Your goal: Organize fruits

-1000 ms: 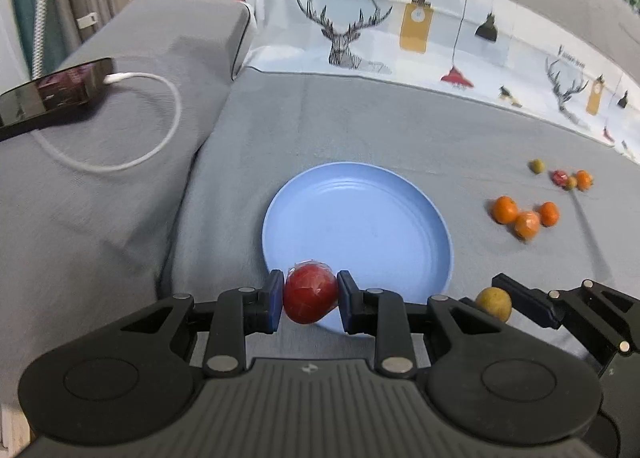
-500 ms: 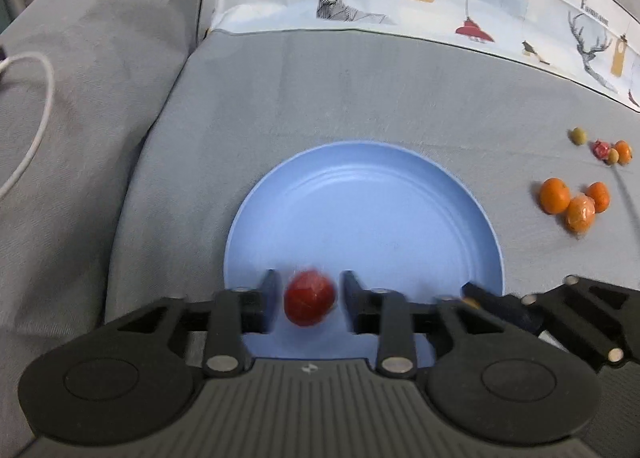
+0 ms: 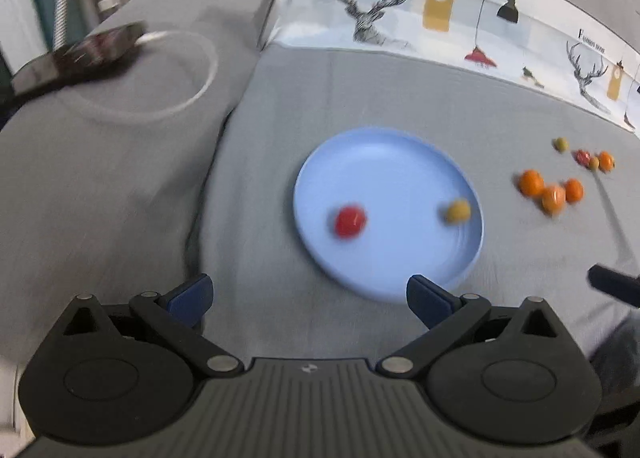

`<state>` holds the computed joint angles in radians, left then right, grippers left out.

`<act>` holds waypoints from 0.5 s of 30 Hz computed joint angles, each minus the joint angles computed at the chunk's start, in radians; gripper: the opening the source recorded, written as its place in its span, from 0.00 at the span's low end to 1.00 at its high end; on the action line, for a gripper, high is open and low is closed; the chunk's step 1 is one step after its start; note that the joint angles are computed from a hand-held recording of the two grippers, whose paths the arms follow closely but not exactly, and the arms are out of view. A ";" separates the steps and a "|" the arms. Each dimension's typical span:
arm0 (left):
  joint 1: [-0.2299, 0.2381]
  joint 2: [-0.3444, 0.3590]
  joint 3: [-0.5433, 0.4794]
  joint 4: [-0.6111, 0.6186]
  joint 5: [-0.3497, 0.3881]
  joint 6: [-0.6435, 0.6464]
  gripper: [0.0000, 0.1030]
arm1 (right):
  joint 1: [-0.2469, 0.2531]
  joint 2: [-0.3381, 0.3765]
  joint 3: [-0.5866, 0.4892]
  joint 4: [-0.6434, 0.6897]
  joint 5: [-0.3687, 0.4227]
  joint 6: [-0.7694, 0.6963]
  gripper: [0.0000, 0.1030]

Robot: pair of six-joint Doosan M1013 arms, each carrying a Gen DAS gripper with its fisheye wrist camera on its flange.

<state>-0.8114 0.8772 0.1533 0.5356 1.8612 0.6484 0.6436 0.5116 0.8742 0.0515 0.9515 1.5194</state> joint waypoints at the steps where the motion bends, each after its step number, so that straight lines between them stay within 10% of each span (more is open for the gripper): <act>1: -0.009 -0.021 0.037 0.005 0.002 -0.017 1.00 | 0.003 -0.016 0.021 -0.007 -0.014 0.015 0.97; 15: -0.096 -0.066 0.070 0.140 0.041 -0.049 1.00 | 0.042 -0.162 0.216 -0.109 -0.209 0.085 0.99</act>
<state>-0.9078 0.8111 0.2236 0.6758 1.9019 0.5990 0.6853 0.3492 1.0900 -0.0571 0.7423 1.6045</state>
